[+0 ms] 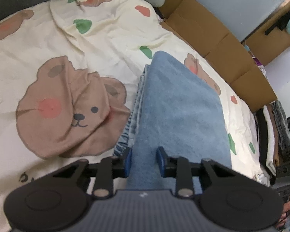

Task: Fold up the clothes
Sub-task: 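Grasp the folded jeans stack with the left gripper while the right gripper grasps it too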

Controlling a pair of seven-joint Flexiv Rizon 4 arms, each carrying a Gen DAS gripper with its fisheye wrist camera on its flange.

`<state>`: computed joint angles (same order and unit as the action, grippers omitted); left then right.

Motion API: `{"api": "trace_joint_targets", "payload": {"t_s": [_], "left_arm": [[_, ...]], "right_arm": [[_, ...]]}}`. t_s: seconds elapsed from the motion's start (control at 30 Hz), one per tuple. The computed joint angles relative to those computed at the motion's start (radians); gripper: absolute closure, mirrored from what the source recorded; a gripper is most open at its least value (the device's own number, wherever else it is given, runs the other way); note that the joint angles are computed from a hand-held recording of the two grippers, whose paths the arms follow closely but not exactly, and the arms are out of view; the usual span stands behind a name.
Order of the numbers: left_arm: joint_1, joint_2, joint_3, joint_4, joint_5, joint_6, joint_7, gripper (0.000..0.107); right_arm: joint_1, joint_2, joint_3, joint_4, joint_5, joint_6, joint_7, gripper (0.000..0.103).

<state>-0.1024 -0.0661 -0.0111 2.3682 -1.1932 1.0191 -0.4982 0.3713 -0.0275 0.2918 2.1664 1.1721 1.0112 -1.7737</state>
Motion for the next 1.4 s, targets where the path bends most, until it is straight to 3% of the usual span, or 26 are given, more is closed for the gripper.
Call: {"api": "trace_joint_targets", "payload": {"t_s": [0.23,0.37,0.5,0.6,0.8,0.97,1.1,1.23,1.33,1.4], "left_arm": [[-0.007,0.000,-0.001,0.013,0.010,0.026,0.002,0.082],[0.016,0.022,0.023,0.017,0.139,-0.012,-0.042,0.082],[0.045,0.046,0.042,-0.001,0.238,-0.066,-0.073,0.082],[0.050,0.050,0.041,-0.014,0.228,-0.066,-0.072,0.080],[0.038,-0.002,0.009,-0.053,0.093,-0.047,-0.028,0.058],[0.039,-0.080,-0.017,-0.099,0.036,-0.076,0.003,0.054],[0.051,-0.136,-0.032,-0.126,-0.008,-0.097,-0.036,0.054],[0.059,-0.165,-0.045,-0.134,-0.059,-0.109,-0.038,0.048],[0.060,-0.176,-0.049,-0.132,-0.087,-0.120,-0.038,0.046],[0.060,-0.180,-0.050,-0.130,-0.098,-0.126,-0.043,0.046]], "right_arm": [[0.002,0.012,-0.002,0.021,-0.020,-0.031,0.013,0.103],[-0.013,0.029,-0.020,0.010,-0.005,-0.032,0.012,0.100],[-0.017,0.030,-0.030,0.003,-0.032,0.013,0.030,0.061],[-0.026,0.008,-0.040,-0.018,-0.031,0.042,0.036,0.059],[-0.050,-0.051,-0.038,-0.072,-0.028,0.073,0.005,0.042],[-0.077,-0.121,-0.024,-0.123,0.012,0.100,-0.035,0.041],[-0.094,-0.186,-0.004,-0.166,0.007,0.111,-0.052,0.041],[-0.106,-0.231,0.020,-0.198,-0.007,0.126,-0.054,0.043],[-0.124,-0.256,0.037,-0.216,-0.027,0.113,-0.068,0.049],[-0.142,-0.265,0.046,-0.225,-0.029,0.091,-0.081,0.061]]}}
